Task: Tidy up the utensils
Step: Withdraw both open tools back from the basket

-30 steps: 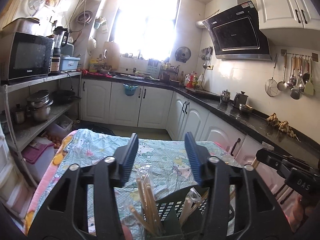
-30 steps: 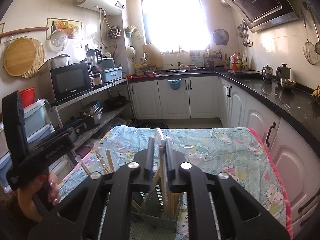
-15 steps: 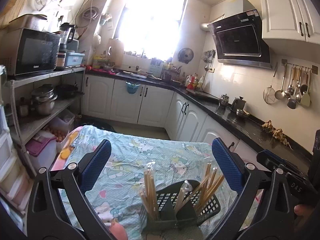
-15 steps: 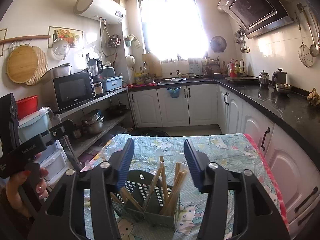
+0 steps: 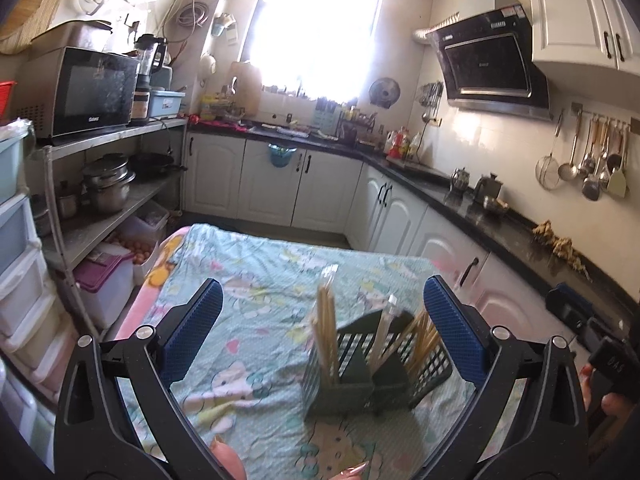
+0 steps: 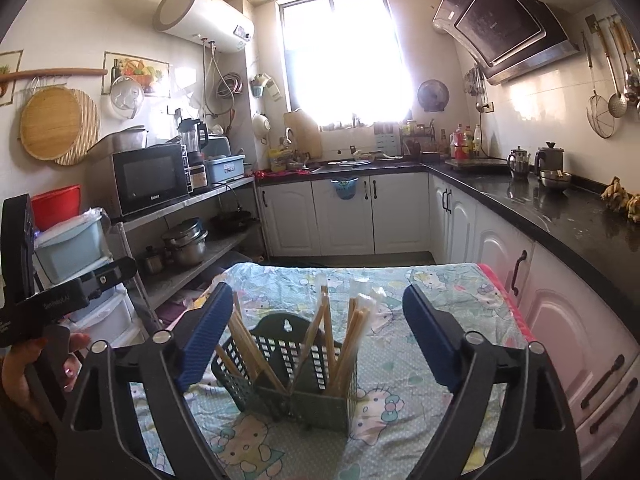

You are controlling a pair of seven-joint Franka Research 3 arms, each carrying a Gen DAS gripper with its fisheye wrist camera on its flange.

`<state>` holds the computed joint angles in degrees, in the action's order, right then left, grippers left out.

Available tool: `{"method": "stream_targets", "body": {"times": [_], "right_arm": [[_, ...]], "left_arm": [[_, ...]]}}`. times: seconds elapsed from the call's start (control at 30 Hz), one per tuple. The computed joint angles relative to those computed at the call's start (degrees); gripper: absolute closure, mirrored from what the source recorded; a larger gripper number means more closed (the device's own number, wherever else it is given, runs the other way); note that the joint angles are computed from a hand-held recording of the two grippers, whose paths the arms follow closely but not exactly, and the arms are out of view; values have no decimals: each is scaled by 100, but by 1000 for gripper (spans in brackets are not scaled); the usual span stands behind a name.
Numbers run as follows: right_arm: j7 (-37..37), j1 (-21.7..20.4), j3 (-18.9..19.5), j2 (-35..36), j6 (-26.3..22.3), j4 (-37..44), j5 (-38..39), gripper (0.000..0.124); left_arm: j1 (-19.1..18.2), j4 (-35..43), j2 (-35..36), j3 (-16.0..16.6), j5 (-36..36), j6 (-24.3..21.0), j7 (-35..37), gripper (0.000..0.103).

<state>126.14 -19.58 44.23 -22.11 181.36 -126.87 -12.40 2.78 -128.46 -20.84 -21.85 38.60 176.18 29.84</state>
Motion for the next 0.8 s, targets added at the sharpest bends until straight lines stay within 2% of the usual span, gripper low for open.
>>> {"method": "stream_targets", "body": {"times": [0.23, 0.37, 0.57, 0.7, 0.8], "right_arm": [[119, 196, -14, -247, -160, -434, 30, 31], [193, 580, -232, -249, -320, -699, 92, 29], [449, 901, -312, -411, -483, -1028, -64, 27], [633, 993, -255, -554, -478, -1259, -139, 27], [870, 683, 121, -876, -344, -1500, -240, 27]], "left_arm": [[-327, -428, -222, 148, -161, -261, 276, 10], [-536, -688, -314, 227, -341, -422, 389, 10], [-731, -1028, -397, 237, -504, -533, 466, 10], [-528, -1295, -547, -11, -345, -417, 173, 10], [-34, -1491, -748, -461, -36, -202, -345, 10]]}}
